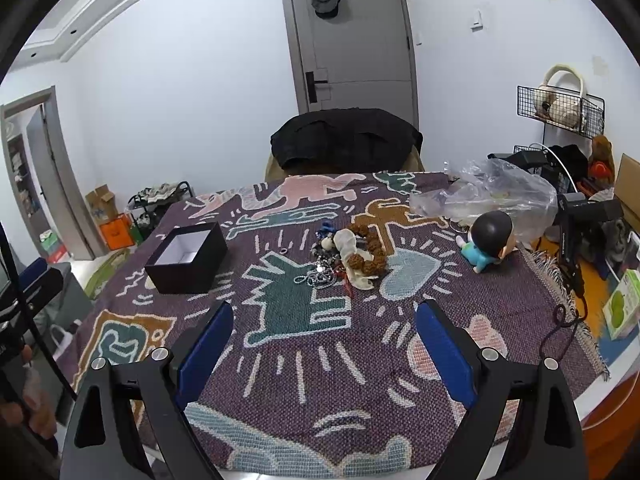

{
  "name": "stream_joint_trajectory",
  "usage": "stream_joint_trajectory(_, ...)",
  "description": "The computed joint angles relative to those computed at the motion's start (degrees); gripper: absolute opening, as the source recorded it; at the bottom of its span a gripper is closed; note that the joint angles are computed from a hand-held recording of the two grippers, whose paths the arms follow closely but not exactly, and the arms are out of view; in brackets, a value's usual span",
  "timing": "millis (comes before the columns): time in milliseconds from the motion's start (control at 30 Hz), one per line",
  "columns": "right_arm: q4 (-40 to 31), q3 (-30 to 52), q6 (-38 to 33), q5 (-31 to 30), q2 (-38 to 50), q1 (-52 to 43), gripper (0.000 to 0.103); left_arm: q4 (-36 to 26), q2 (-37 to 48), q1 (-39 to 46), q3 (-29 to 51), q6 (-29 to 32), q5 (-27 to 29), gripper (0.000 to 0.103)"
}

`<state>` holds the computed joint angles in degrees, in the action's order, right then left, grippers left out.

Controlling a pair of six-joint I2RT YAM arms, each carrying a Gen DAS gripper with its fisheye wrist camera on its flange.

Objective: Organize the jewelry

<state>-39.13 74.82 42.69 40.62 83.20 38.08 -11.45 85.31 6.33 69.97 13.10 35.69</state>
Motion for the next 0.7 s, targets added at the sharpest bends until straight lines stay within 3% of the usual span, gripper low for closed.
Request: stream_joint_trajectory(700, 1.2, -1.5, -0.5, -0.5, -0.9, -0.9, 0.093, 1.1, -0.6, -0.4, -1.5, 0.2, -0.2, 0.103)
